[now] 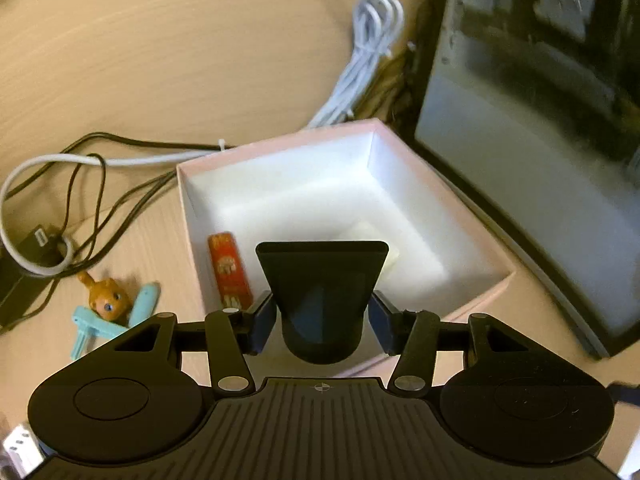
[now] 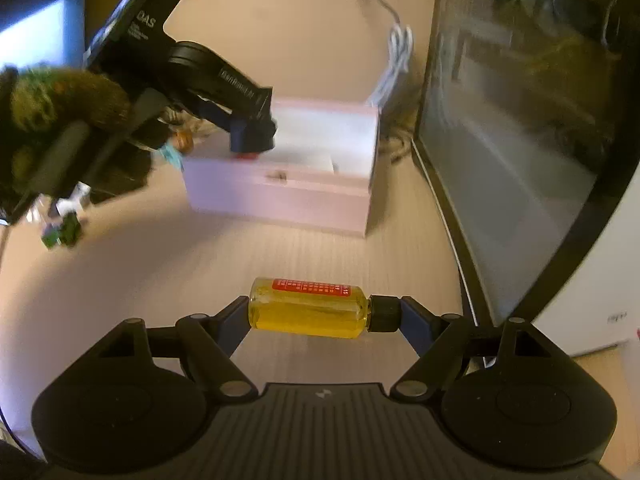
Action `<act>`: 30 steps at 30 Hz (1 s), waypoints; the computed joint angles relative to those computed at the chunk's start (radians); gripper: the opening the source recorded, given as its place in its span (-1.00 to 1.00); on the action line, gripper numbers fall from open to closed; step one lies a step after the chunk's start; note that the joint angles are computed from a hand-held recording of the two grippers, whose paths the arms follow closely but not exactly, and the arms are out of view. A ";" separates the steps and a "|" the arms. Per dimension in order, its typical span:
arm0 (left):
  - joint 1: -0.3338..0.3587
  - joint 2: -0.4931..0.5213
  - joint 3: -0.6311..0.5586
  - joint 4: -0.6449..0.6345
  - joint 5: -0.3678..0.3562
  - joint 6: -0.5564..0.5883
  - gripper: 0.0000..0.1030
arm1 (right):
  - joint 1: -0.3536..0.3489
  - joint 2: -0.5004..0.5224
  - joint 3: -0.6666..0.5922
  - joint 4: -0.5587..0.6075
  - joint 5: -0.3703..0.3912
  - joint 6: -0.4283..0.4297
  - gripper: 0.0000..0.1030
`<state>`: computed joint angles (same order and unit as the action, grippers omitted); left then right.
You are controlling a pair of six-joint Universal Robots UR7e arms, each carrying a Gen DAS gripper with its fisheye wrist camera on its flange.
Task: Organize rigid objects
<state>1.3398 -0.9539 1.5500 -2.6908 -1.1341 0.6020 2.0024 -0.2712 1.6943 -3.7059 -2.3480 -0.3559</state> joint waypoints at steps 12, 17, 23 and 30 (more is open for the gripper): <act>0.030 -0.049 0.035 -0.125 -0.098 -0.182 0.05 | 0.014 0.000 0.009 -0.048 -0.048 0.006 0.46; 0.051 -0.129 0.100 -0.152 -0.171 -0.255 0.04 | 0.013 -0.003 0.016 -0.049 -0.020 -0.014 0.45; 0.074 -0.275 0.250 -0.109 -0.218 -0.277 0.04 | 0.011 0.001 0.048 -0.046 -0.054 -0.014 0.46; 0.110 -0.338 0.286 0.045 -0.224 -0.314 0.04 | -0.002 0.039 0.037 -0.059 -0.109 0.188 0.53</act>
